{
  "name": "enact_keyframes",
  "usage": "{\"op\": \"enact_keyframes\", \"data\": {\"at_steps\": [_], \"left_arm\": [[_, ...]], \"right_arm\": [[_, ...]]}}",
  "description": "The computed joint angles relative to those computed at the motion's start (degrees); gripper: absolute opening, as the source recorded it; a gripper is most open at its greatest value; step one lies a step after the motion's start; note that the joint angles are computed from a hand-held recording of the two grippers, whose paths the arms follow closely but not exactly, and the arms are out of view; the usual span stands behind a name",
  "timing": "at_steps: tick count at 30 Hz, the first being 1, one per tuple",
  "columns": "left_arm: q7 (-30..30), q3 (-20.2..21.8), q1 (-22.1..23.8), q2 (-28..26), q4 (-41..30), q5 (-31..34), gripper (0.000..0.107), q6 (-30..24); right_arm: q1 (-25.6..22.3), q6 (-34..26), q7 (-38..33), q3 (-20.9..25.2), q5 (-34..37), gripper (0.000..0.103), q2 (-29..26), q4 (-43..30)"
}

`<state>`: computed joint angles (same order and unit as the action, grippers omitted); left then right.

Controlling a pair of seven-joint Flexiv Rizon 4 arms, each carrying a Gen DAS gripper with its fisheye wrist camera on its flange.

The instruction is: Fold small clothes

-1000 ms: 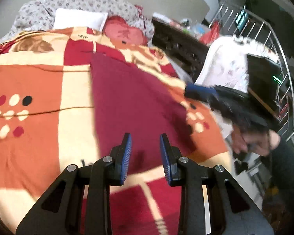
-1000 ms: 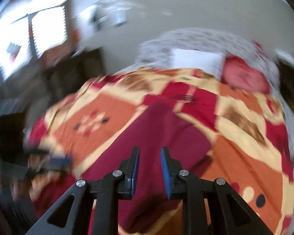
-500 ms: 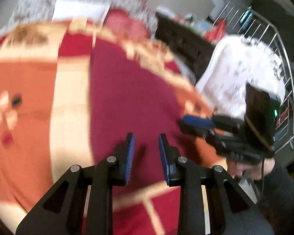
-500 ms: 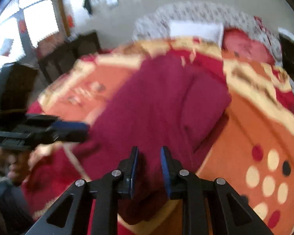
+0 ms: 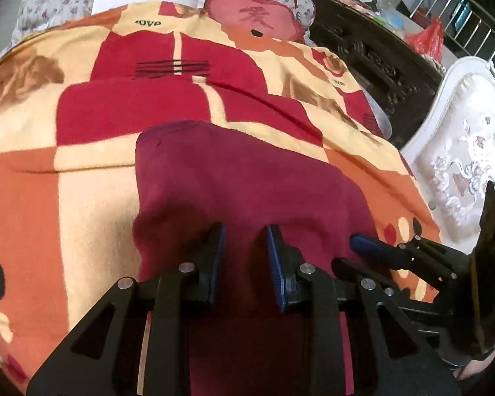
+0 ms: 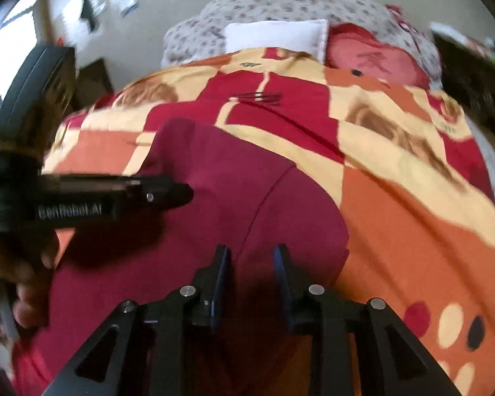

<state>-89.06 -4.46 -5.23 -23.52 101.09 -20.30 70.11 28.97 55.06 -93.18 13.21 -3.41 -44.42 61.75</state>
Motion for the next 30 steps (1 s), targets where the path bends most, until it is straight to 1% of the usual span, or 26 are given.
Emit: {"op": "enact_keyframes", "data": {"at_steps": [1,2,3,4,5,6,7,8,9,10,12,13,14,15,16,18,20,22,26,27,29,30], "left_arm": [[0.63,-0.37,0.34,0.64,0.43,-0.41,0.025,-0.11],[2.19,-1.58,1.31,1.95,1.68,-2.16,0.025,0.31],[5.39,-3.89,3.00,4.12,4.42,-5.88,0.025,1.82],[7.11,-4.66,3.38,5.34,5.67,-7.98,0.025,2.57],[10.77,-6.24,4.38,7.66,8.73,-11.82,0.034,4.34],[13.91,-6.84,4.65,9.62,11.43,-14.88,0.060,5.89],[14.85,-6.00,3.97,10.94,13.31,-15.43,0.073,7.03],[14.79,-4.61,2.90,11.89,14.99,-14.81,0.082,8.78],[16.91,-4.86,2.64,12.67,17.27,-16.89,0.082,11.47],[20.02,-6.18,3.03,12.97,18.66,-20.96,0.082,12.24],[26.81,-9.00,3.66,13.10,20.06,-31.73,0.082,10.75],[29.76,-10.01,3.56,13.04,20.37,-36.96,0.082,9.84],[33.52,-11.28,3.32,12.83,20.43,-43.49,0.082,9.21],[35.66,-11.70,2.70,12.47,20.17,-47.50,0.082,9.09],[36.09,-11.40,1.98,12.20,19.89,-48.94,0.082,9.06],[36.36,-10.52,0.79,11.37,19.21,-50.98,0.082,8.33],[35.78,-9.38,-0.26,10.79,18.86,-52.46,0.083,6.90],[37.89,-8.73,-1.78,10.59,18.73,-56.04,0.084,7.78],[38.07,-6.13,-4.81,10.03,18.38,-56.01,0.084,8.87],[37.69,-5.59,-5.39,9.88,18.29,-55.39,0.084,9.15],[36.97,-4.93,-5.85,9.70,18.13,-54.50,0.084,9.06],[36.85,-4.84,-5.94,9.69,18.11,-54.59,0.084,9.02]], "right_arm": [[-0.44,-0.58,-0.44,0.64,0.50,0.028,0.72,0.26],[-0.93,-0.59,-0.60,1.26,1.38,0.029,1.19,0.27],[-1.57,0.37,-0.47,1.79,2.61,0.030,2.10,0.99],[-2.42,2.80,-0.08,2.30,4.25,0.040,3.61,2.83],[-3.60,7.38,0.05,2.98,6.33,0.049,5.59,5.98],[-4.21,10.92,0.38,3.29,7.54,0.071,6.64,8.04],[-4.76,14.86,1.62,3.39,8.82,0.087,8.14,11.02],[-6.24,16.41,0.42,4.82,12.60,0.089,9.03,12.52],[-8.60,15.40,0.39,8.05,12.65,0.089,8.44,12.15],[-9.59,14.20,-0.46,9.50,13.68,0.089,7.91,11.59],[-10.30,13.02,-2.38,11.13,15.17,0.089,6.90,11.30],[-9.80,11.83,-2.45,10.76,15.03,0.089,6.40,10.90],[-8.99,11.29,-2.04,9.70,14.55,0.089,5.94,10.50],[-8.12,11.16,-1.40,8.71,14.10,0.089,5.23,9.95],[-8.15,10.85,-1.52,8.90,14.42,0.089,4.56,9.27],[-9.09,8.20,-1.79,10.33,16.21,0.089,2.43,6.24],[-10.27,3.62,-2.33,11.68,18.41,0.089,0.62,3.09],[-11.34,-0.02,-4.17,13.29,21.59,0.089,-0.97,0.13],[-11.17,-4.34,-3.71,12.24,25.80,0.089,-2.62,-3.43],[-11.06,-4.12,-4.04,11.98,26.81,0.087,-2.69,-3.63],[-10.22,-2.71,-5.44,10.87,27.30,0.079,-1.94,-2.79],[-9.63,-0.90,-7.17,10.45,27.04,0.072,-1.17,-1.62]]}}
